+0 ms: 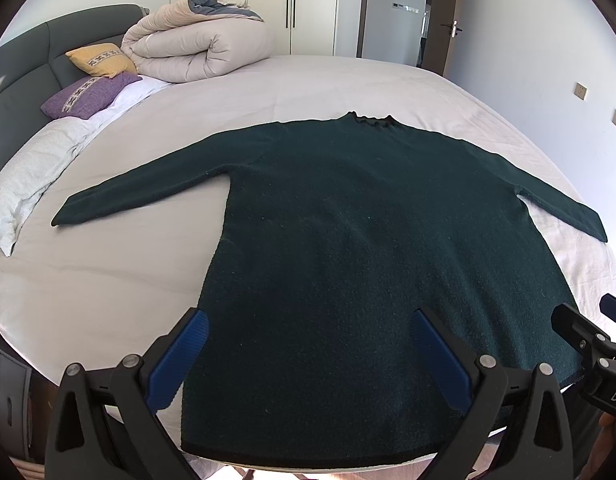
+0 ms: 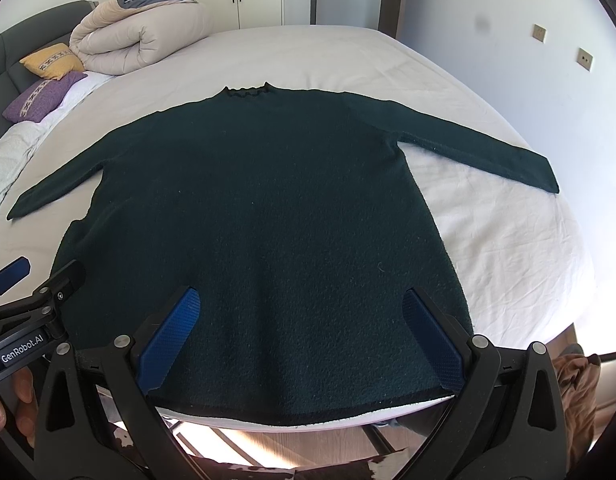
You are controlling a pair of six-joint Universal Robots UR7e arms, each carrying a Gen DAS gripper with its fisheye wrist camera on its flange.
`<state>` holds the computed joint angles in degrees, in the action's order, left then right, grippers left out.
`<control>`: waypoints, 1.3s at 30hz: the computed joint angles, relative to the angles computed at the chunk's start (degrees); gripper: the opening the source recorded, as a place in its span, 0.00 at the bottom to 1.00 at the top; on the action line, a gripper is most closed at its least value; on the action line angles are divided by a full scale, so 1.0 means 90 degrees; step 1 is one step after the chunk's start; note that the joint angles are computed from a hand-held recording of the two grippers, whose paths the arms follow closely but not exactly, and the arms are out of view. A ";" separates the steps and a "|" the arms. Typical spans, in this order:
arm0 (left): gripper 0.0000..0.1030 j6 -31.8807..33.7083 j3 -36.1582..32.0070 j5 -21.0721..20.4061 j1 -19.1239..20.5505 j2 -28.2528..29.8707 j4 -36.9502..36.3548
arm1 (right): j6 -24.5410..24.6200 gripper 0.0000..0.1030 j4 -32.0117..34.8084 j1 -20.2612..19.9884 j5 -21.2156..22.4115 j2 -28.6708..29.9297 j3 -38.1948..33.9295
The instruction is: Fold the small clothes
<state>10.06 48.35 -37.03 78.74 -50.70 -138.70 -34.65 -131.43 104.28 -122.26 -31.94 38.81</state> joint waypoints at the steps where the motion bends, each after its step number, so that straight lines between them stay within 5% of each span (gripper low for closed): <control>1: 1.00 0.0002 -0.0004 -0.0007 0.0002 0.0002 0.0000 | 0.0001 1.00 -0.0051 0.0001 0.0000 -0.0037 0.0085; 31: 1.00 -0.0489 -0.0147 -0.0269 0.0183 -0.0021 0.0464 | 0.0014 1.00 -0.0077 -0.0054 -0.0073 0.0004 0.0205; 39: 1.00 -0.1069 -0.0769 -0.1212 0.0546 -0.0034 0.0928 | 0.0135 1.00 0.0096 -0.0097 0.0034 0.0134 -0.0020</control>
